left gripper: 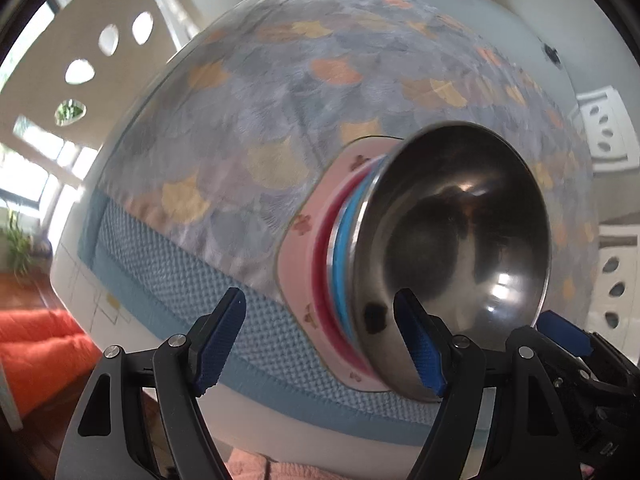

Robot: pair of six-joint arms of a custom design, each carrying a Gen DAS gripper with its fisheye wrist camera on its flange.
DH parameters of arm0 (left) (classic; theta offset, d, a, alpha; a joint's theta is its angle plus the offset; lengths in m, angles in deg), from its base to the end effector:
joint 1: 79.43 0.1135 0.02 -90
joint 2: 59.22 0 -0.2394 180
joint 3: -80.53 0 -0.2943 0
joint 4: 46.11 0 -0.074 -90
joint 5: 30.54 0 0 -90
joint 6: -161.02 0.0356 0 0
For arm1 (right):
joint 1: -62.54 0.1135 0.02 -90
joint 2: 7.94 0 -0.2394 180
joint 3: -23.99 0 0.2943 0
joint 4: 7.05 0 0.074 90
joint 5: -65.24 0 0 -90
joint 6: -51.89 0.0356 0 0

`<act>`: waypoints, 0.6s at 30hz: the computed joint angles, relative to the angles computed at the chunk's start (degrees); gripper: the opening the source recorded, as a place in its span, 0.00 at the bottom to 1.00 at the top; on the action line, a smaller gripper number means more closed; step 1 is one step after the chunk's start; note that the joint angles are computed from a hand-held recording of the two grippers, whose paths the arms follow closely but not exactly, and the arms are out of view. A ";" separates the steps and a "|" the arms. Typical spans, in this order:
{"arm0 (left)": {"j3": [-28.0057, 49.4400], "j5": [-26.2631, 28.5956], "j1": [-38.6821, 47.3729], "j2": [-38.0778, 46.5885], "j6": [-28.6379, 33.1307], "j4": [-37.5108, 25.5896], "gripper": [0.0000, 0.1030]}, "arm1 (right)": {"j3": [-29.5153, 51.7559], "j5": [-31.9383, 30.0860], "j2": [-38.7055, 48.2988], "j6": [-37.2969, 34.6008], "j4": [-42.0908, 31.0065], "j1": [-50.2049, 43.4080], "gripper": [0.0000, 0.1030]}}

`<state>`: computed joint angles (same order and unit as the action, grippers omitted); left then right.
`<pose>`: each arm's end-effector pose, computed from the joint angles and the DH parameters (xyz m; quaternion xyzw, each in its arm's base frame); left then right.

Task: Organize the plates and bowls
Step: 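Lower the bowl stack onto the floral square plate stack with both grippers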

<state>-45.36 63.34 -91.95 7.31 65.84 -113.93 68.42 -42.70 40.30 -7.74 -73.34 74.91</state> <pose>0.2246 -0.0523 0.1619 0.0666 0.9936 -0.0464 0.0788 0.1841 0.0516 0.1711 0.1256 0.9651 0.2052 0.1030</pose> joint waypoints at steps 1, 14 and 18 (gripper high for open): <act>-0.54 0.87 -0.55 -1.31 0.16 0.18 0.73 | -0.60 0.10 -1.04 1.21 -0.23 0.07 0.76; -1.63 0.99 -1.41 -4.67 0.88 -0.67 0.73 | -3.65 4.16 -12.33 7.52 -4.24 4.97 0.76; -1.99 1.16 -1.49 -5.52 1.81 -1.51 0.73 | -3.81 5.62 -13.71 9.30 -5.49 6.87 0.76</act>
